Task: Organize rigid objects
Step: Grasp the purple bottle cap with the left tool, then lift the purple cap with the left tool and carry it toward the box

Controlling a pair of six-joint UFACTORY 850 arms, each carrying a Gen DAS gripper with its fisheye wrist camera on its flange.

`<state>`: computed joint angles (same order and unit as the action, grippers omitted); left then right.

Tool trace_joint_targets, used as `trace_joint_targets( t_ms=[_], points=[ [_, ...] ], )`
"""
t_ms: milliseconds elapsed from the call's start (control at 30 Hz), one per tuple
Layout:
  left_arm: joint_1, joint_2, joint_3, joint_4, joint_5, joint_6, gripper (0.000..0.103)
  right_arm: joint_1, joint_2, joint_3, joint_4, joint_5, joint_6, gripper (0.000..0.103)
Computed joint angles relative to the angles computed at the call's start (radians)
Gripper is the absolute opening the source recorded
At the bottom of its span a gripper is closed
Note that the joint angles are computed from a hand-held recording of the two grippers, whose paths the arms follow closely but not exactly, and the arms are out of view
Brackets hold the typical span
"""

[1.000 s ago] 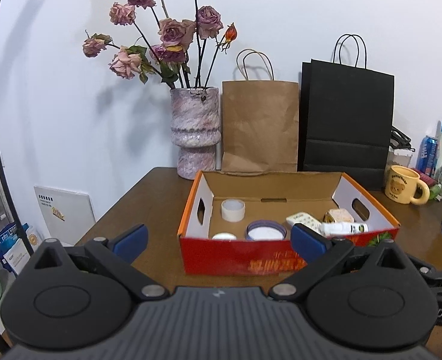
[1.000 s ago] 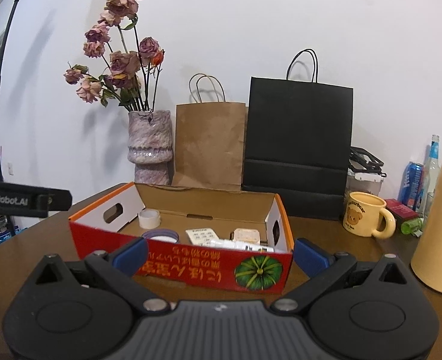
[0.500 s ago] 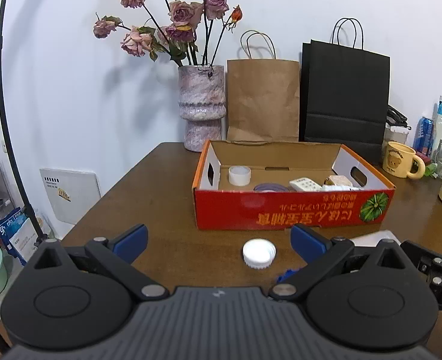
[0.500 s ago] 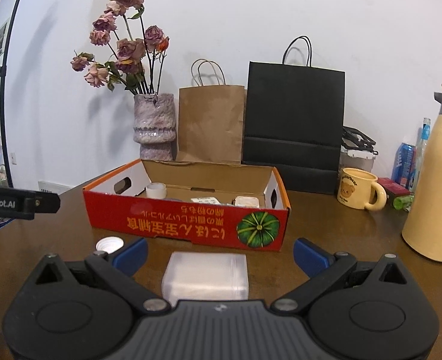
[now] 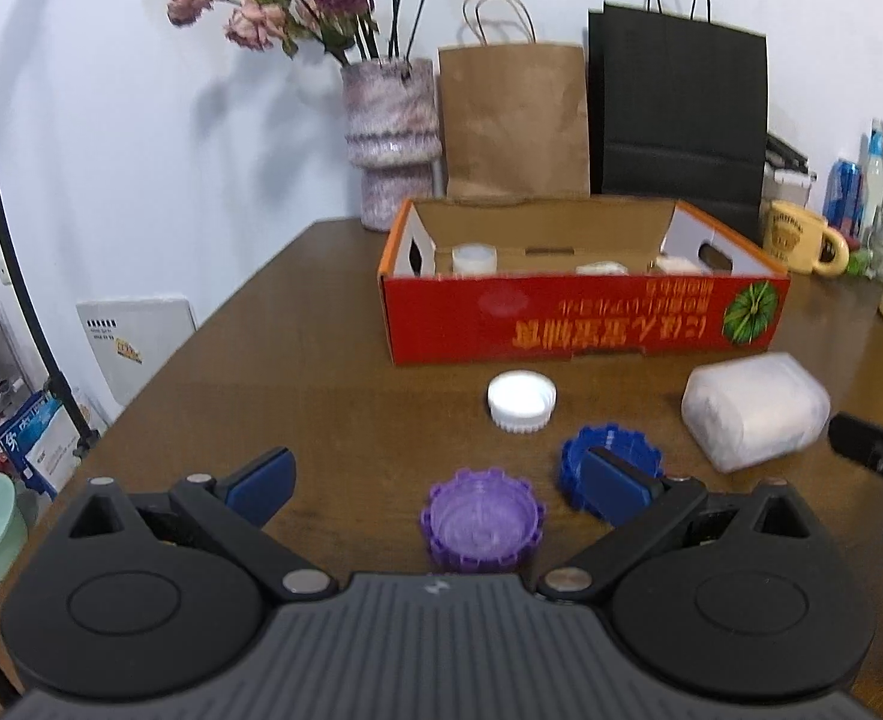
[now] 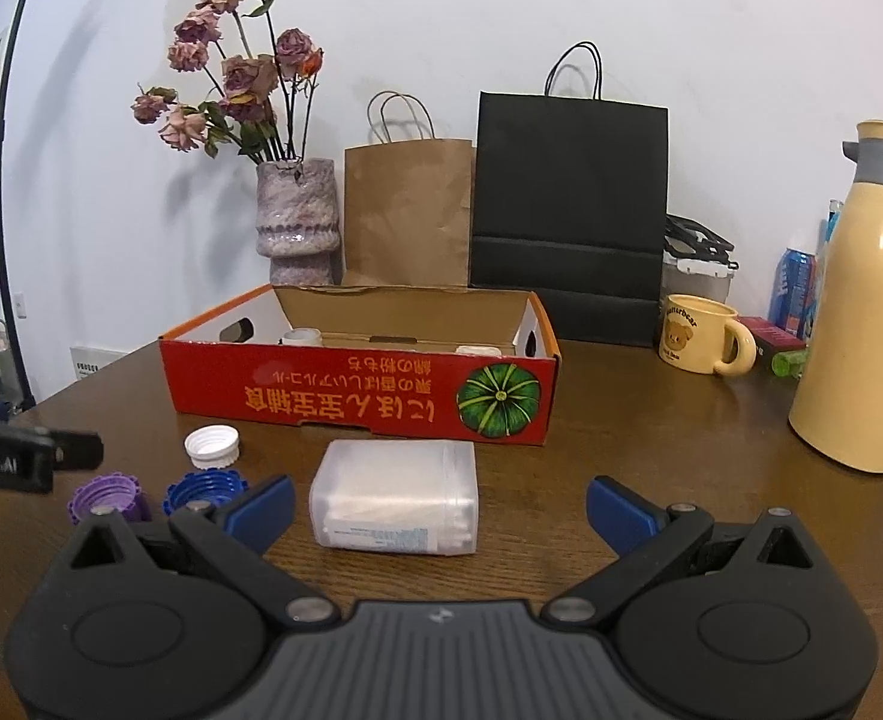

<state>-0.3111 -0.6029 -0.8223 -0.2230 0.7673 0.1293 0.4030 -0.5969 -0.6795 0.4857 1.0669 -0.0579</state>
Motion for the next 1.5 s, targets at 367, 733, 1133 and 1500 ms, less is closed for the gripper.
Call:
trace_joint_targets(
  t_ms=[367,733,1133,1500],
  points=[
    [-0.013,-0.065,-0.053,-0.066,-0.038,0.058,0.103,0.005,-0.024,-0.011,0.012,0.0,0.008,0.103],
    [-0.011,-0.109,-0.098,-0.061,-0.067,0.049,0.084,0.014,-0.042,-0.03,0.034,-0.012,-0.022,0.103],
    [-0.004,-0.097,-0.085,-0.001,-0.043,-0.005,0.055,0.017,-0.051,-0.04,0.045,-0.023,-0.041,0.103],
    [-0.012,-0.056,-0.08,0.006,0.021,0.015,0.055,0.014,-0.055,-0.053,0.047,-0.045,-0.045,0.103]
  ],
)
